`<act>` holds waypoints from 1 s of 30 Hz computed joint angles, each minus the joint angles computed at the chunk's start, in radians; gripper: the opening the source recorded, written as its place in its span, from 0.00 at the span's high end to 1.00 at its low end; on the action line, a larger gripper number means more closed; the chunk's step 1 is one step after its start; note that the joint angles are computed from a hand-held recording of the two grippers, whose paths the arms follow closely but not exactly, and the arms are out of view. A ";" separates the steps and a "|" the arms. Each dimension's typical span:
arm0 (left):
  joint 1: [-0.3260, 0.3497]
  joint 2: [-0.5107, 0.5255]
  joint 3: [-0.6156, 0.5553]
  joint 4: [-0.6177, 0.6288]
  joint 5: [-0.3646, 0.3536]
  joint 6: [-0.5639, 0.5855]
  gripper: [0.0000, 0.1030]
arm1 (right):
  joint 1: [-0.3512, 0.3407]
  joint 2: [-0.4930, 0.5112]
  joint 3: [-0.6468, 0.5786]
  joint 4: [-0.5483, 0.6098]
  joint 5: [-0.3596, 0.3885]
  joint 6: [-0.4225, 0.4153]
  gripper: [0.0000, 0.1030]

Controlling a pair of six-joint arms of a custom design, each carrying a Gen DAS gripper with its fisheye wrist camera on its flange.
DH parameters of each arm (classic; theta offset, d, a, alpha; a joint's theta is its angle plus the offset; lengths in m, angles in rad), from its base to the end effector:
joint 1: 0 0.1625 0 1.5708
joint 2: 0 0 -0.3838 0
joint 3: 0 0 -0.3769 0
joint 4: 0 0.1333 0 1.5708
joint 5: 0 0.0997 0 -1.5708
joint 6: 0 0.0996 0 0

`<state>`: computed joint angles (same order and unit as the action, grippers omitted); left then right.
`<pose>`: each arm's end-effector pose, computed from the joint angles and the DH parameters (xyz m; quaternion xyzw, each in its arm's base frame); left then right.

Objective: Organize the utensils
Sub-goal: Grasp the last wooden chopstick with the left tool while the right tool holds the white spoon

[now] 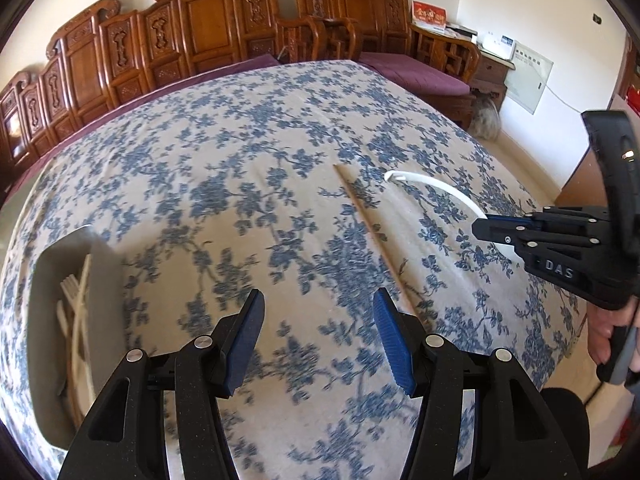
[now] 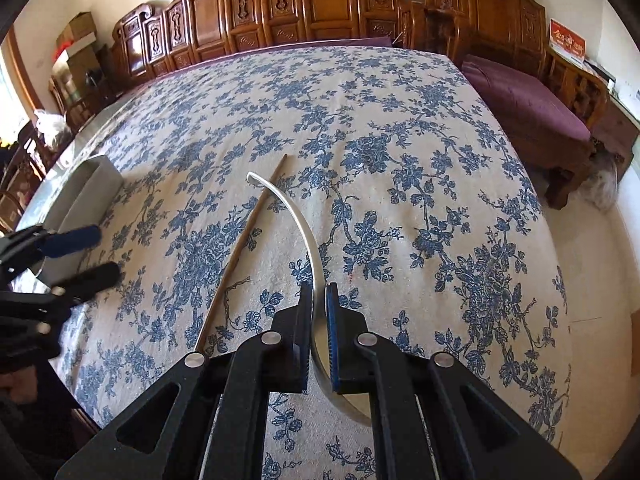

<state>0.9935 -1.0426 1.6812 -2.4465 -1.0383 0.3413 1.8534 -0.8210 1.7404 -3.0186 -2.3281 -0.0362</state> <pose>-0.1805 -0.6141 0.2093 0.3968 0.8725 -0.1441 0.2460 0.2331 -0.5703 0.1314 0.0471 -0.9009 0.2847 0.3243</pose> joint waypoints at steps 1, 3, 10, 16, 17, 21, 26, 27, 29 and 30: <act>-0.001 0.012 -0.006 0.001 -0.002 -0.004 0.48 | -0.002 -0.001 0.001 -0.003 0.001 0.002 0.92; -0.004 0.037 -0.018 0.001 -0.005 -0.011 0.49 | -0.004 -0.005 0.006 -0.010 0.007 0.003 0.92; -0.012 0.108 -0.051 -0.003 -0.003 -0.023 0.58 | -0.014 -0.011 0.017 -0.021 0.016 0.012 0.92; -0.009 0.162 -0.089 0.019 -0.006 -0.047 0.70 | -0.023 -0.021 0.031 -0.034 0.014 0.023 0.92; -0.007 0.173 -0.101 0.030 -0.008 -0.055 0.72 | -0.024 -0.023 0.032 -0.036 0.015 0.025 0.92; 0.003 0.208 -0.143 0.066 -0.020 -0.085 0.76 | -0.025 -0.024 0.033 -0.041 0.015 0.027 0.92; -0.004 0.222 -0.155 0.063 0.002 -0.084 0.88 | -0.022 -0.026 0.032 -0.042 0.017 0.026 0.92; -0.003 0.223 -0.159 0.068 0.004 -0.086 0.94 | -0.020 -0.026 0.031 -0.042 0.017 0.025 0.92; 0.003 0.217 -0.165 0.092 -0.008 -0.098 0.95 | -0.017 -0.024 0.029 -0.040 0.016 0.026 0.92; 0.005 0.213 -0.166 0.101 -0.009 -0.100 0.96 | -0.014 -0.023 0.028 -0.038 0.015 0.026 0.92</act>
<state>0.9984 -0.8292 1.5153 -2.3455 -1.0468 0.2417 1.8395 -0.8441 1.7683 -3.0568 -2.3136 -0.0100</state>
